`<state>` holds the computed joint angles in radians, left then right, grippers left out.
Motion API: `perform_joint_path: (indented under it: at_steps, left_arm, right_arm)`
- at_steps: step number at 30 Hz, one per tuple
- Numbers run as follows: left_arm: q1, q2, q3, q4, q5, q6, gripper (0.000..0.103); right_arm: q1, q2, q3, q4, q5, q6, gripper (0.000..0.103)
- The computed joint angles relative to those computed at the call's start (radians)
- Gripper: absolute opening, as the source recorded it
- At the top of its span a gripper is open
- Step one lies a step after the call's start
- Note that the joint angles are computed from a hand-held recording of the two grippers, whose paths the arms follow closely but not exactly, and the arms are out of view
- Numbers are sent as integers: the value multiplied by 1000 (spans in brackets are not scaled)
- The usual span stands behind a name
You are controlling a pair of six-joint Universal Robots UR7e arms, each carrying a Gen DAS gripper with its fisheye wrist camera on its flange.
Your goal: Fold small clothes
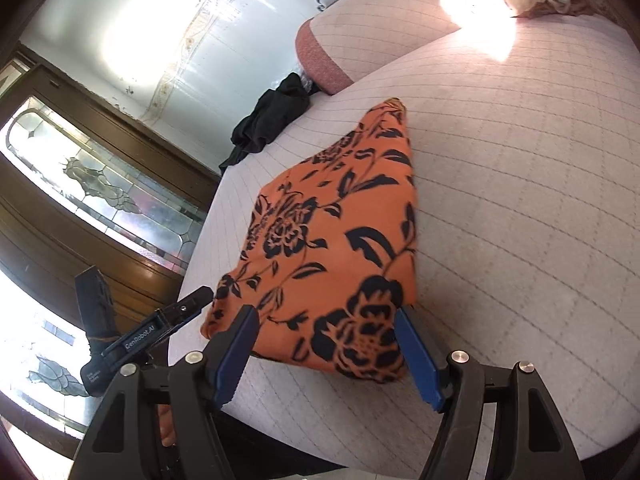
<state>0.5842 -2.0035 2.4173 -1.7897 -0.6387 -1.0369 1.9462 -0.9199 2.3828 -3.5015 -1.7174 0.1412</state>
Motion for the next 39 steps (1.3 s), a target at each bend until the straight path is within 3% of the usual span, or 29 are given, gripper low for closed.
perform_joint_path:
  at_steps: [7,10,13,16,19,23,24,25,26,30,33,37,39]
  left_arm:
    - [-11,2,-5,25,0,-3,77]
    - [17,-4,-1,-78,-24,92,77]
    - [100,-7,19,-357,-126,315,77]
    - [221,74,-21,-515,-246,455,77]
    - [322,183,-68,-592,-322,560,77]
    - [415,283,-102,-585,-370,555,73]
    - [401,283,-85,-619,-362,580,62]
    - [398,288,-92,-611,-385,586,45]
    - [382,289,-94,-603,-367,577,37]
    - [332,322,-98,-700,-373,591,31]
    - [276,401,-115,-800,-335,616,32]
    - [304,559,-190,-858,-364,615,40]
    - [308,632,-223,-808,-306,599,41]
  right_arm:
    - [-21,-16,11,9,14,14,74]
    - [-44,-14,-9,39,44,22,74]
    - [-67,-4,-53,89,55,24,74]
    - [-102,15,-105,133,86,40,74]
    - [-130,53,-173,187,120,57,74]
    - [-158,129,-276,293,157,71,70]
    - [-151,137,-293,312,160,43,60]
    - [-124,143,-322,372,122,-6,36]
    - [-100,143,-338,394,85,-36,33]
    - [-27,90,-362,387,11,-122,30]
    - [-18,33,-368,379,11,-158,30]
    - [-84,-10,-352,380,-5,-151,31]
    - [-118,-4,-326,335,-58,-128,38]
